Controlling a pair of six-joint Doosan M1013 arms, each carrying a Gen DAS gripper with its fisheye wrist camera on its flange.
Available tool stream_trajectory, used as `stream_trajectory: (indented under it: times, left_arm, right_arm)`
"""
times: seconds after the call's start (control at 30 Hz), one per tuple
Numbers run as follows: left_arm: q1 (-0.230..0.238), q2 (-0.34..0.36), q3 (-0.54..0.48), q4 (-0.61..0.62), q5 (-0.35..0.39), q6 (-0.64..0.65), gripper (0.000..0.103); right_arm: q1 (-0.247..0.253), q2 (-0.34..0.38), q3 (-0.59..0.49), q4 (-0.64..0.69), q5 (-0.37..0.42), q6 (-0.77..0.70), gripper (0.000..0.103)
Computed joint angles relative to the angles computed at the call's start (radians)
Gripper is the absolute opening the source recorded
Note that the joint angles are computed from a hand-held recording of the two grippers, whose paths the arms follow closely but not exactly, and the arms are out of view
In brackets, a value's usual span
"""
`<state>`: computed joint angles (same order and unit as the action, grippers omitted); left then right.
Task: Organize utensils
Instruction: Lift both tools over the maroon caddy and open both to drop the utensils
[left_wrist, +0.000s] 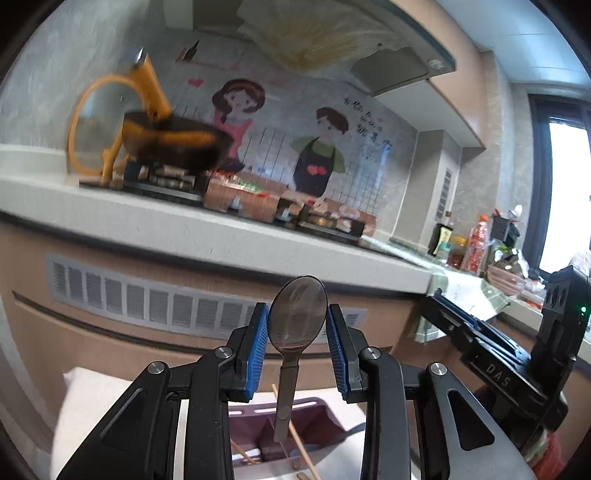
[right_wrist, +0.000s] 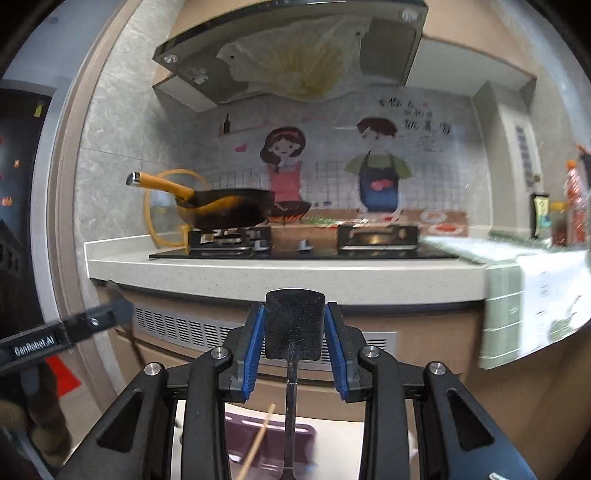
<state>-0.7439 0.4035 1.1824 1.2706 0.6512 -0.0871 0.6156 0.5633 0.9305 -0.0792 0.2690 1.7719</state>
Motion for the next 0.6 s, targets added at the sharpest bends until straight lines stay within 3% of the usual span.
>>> stream_trajectory:
  times: [0.1,0.3,0.47,0.6]
  left_arm:
    - [0.024,0.030,-0.014,-0.051,-0.018,0.023,0.032]
    - [0.063,0.064,-0.009,-0.109,-0.081,0.027,0.032]
    - [0.082,0.082,-0.004,-0.194,-0.110,0.048,0.032]
    - [0.080,0.096,-0.021,-0.335,-0.091,0.182,0.034]
  right_arm:
    - [-0.001,0.053,-0.052,0.084,0.017,-0.073,0.030]
    - [0.007,0.151,-0.155,0.020,0.127,-0.012,0.030]
    - [0.000,0.211,-0.234,0.052,0.215,0.002,0.030]
    - [-0.006,0.228,-0.267,0.115,0.302,-0.070,0.030]
